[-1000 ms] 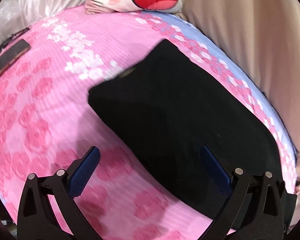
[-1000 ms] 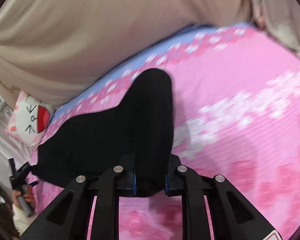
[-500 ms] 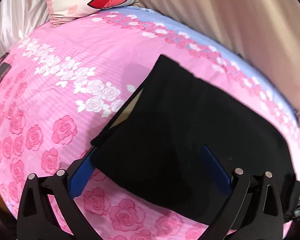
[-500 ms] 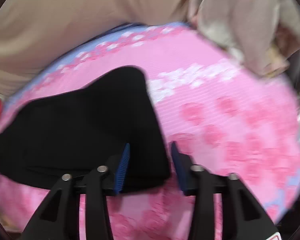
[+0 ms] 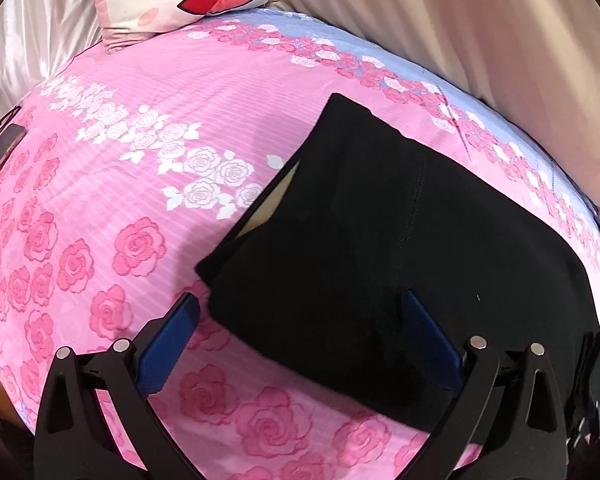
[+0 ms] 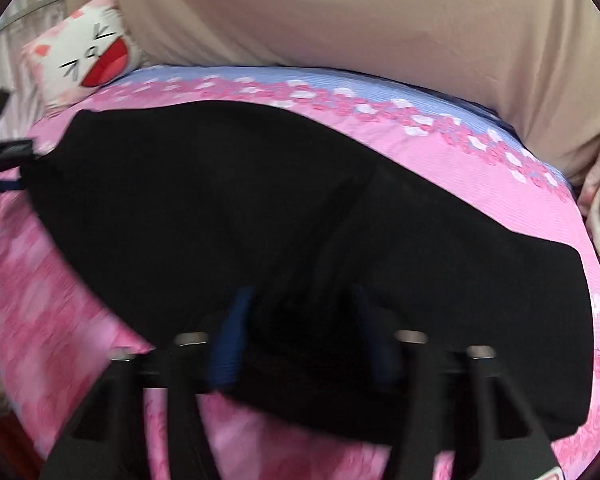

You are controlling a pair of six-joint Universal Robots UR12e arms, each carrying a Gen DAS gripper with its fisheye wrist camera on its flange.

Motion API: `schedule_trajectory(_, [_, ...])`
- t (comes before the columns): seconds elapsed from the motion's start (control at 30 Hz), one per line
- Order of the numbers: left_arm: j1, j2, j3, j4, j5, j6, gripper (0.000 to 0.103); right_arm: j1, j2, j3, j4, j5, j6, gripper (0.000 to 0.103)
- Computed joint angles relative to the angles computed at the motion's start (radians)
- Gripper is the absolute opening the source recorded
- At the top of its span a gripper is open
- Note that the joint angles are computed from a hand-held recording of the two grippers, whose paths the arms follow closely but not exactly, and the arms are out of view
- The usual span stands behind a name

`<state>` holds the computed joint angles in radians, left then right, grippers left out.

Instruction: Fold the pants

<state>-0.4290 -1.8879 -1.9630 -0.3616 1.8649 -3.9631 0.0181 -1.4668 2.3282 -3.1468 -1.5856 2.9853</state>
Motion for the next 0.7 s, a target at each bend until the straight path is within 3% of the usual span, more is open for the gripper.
schedule_trajectory(0.07, [0.005,0.005,-0.012,0.018,-0.008,0.005,0.098,-0.028,-0.019,-0.008,-0.001,0.07,0.065,0.016])
schedule_trajectory(0.1, [0.009,0.007,-0.018,0.03,-0.017,0.009,0.098,-0.02,-0.009,-0.02,-0.014,0.073,0.087,0.016])
schedule_trajectory(0.2, [0.014,0.003,-0.02,0.046,-0.026,0.016,0.098,-0.005,-0.003,-0.04,-0.006,0.106,0.083,0.017])
schedule_trajectory(0.27, [0.015,-0.002,-0.018,0.057,-0.025,0.018,0.098,0.004,0.025,-0.06,0.052,0.139,0.059,0.021])
schedule_trajectory(0.3, [0.016,-0.003,-0.017,0.06,-0.03,0.023,0.098,0.019,0.05,-0.066,0.052,0.115,0.047,0.029])
schedule_trajectory(0.33, [0.017,-0.004,-0.015,0.061,-0.035,0.028,0.098,0.034,0.058,-0.063,0.01,0.083,0.036,0.046])
schedule_trajectory(0.4, [0.021,-0.011,-0.013,0.08,-0.048,0.051,0.098,0.045,0.046,-0.068,0.025,0.095,0.032,0.064])
schedule_trajectory(0.53, [0.026,-0.026,-0.013,0.132,-0.039,0.081,0.097,0.059,0.029,-0.065,-0.016,0.107,0.049,0.08])
schedule_trajectory(0.57, [0.026,-0.027,-0.015,0.142,-0.03,0.072,0.09,0.061,0.022,-0.062,-0.022,0.102,0.053,0.08])
schedule_trajectory(0.6, [0.026,-0.028,-0.018,0.158,-0.013,0.064,0.069,0.063,0.02,-0.063,-0.03,0.104,0.06,0.08])
schedule_trajectory(0.63, [0.038,-0.024,-0.03,0.188,-0.038,0.068,0.054,0.063,0.018,-0.062,-0.034,0.106,0.068,0.08])
schedule_trajectory(0.67, [0.054,-0.026,-0.048,0.26,-0.105,0.073,0.035,0.057,0.012,-0.057,-0.035,0.112,0.077,0.08])
schedule_trajectory(0.7, [0.071,-0.023,-0.06,0.292,-0.172,0.066,0.028,0.049,0.01,-0.056,-0.034,0.124,0.095,0.081])
